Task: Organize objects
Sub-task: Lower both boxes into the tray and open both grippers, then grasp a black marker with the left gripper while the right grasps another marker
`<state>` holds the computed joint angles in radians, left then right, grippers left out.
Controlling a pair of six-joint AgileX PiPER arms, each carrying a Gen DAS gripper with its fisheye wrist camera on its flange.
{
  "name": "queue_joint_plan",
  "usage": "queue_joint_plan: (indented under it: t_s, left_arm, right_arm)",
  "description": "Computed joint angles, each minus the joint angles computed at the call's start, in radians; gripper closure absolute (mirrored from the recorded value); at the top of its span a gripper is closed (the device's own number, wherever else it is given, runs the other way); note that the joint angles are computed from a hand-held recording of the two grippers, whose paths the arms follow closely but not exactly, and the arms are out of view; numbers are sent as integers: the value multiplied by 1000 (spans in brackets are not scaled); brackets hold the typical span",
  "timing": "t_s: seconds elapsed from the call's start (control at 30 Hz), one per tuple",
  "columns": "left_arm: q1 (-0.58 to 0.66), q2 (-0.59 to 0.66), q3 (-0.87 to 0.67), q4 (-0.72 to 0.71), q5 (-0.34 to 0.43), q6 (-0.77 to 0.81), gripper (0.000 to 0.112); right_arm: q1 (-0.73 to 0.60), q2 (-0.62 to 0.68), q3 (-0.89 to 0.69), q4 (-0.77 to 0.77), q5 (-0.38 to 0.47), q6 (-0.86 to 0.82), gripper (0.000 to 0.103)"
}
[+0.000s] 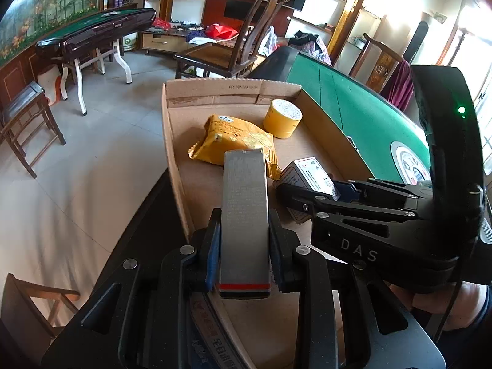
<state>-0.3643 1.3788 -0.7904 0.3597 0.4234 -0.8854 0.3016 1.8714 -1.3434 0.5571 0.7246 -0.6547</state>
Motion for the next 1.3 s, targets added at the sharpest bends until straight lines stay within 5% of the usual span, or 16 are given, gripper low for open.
queue_joint_plan:
  t_s: [0.4,0.57,0.67,0.8,0.97,1.17,1.3]
  left_arm:
    - [-81,-5,-36,50,98,-76,83]
    - [-192,-35,-84,172,204,-178,83]
    - [-230,-14,-146,134,203,-112,77]
    - [-246,127,-310,-60,185,109,67]
    - [-251,378,-634,-229,280,310,67]
    - [-258,711,-1086,-168,560,249,67]
    - [-261,824,-1238,-106,674,209,70]
  right_arm:
    - [-134,-124,108,192,78,-198,69]
    - [-355,-223,201,354,203,-418,69]
    - [-530,-233,200,407,298,-481,69]
    - [-740,-244,199,466,368,-563,67]
    - [-975,-159,172,534,424,-687,65]
    - [-1035,-29,68,417,411,-540,65]
    - [-1035,-17,52,375,409,-499,65]
